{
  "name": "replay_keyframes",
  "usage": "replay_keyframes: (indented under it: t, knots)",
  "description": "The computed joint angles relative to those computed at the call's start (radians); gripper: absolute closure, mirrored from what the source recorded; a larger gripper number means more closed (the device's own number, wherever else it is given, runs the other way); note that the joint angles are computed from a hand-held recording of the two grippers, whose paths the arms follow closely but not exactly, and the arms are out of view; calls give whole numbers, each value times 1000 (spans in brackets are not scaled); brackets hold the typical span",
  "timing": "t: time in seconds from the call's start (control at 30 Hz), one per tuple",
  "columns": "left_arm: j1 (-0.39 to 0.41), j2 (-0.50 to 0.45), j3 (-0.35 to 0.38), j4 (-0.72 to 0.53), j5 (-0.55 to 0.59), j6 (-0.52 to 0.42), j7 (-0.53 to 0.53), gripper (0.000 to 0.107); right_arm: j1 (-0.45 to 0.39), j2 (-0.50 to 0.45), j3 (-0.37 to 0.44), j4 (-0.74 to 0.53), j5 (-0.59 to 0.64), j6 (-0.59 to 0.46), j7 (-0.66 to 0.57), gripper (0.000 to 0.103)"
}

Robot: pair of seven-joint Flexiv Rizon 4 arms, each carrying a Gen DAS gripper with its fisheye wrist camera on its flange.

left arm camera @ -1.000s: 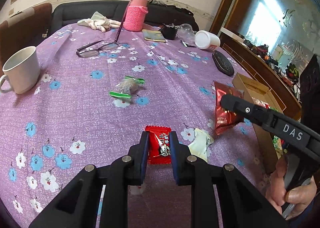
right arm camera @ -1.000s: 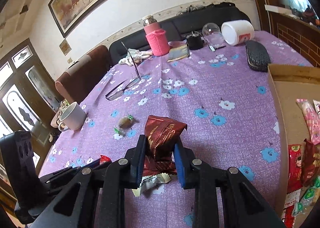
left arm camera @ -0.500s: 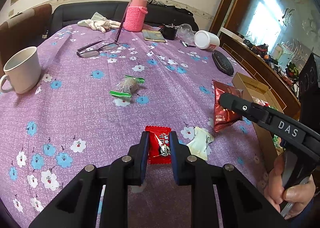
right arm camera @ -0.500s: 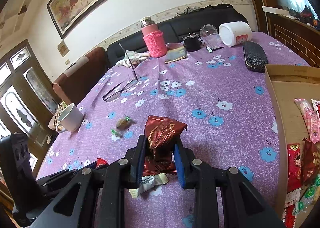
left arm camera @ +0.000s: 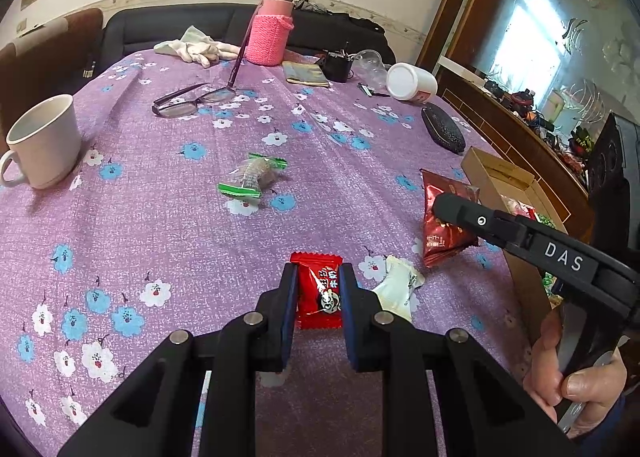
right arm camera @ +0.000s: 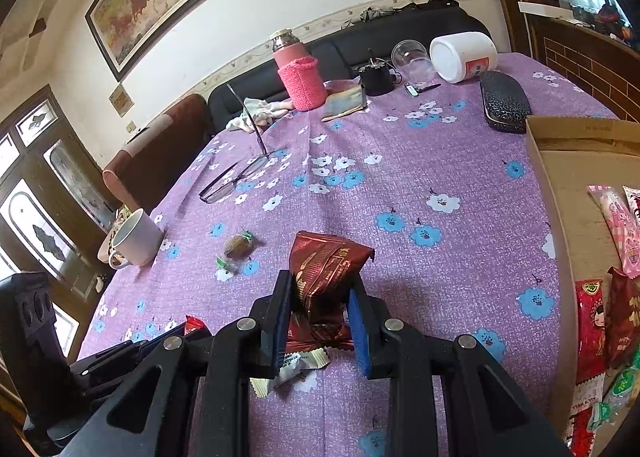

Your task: Organize snacks

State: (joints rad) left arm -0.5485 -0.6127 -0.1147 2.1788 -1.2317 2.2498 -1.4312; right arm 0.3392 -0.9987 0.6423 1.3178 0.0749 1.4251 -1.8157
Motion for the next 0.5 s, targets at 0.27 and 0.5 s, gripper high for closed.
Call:
replay_keyframes:
  t: [0.27,0.5]
  knots:
    - [0,1,1,-1,-3,-4,-1,88,2,2,-3,0,6,-5,-2,74]
    - [-2,0,-1,-1,-4,1,-1,88,6,4,-9,0,9,-8,-2,74]
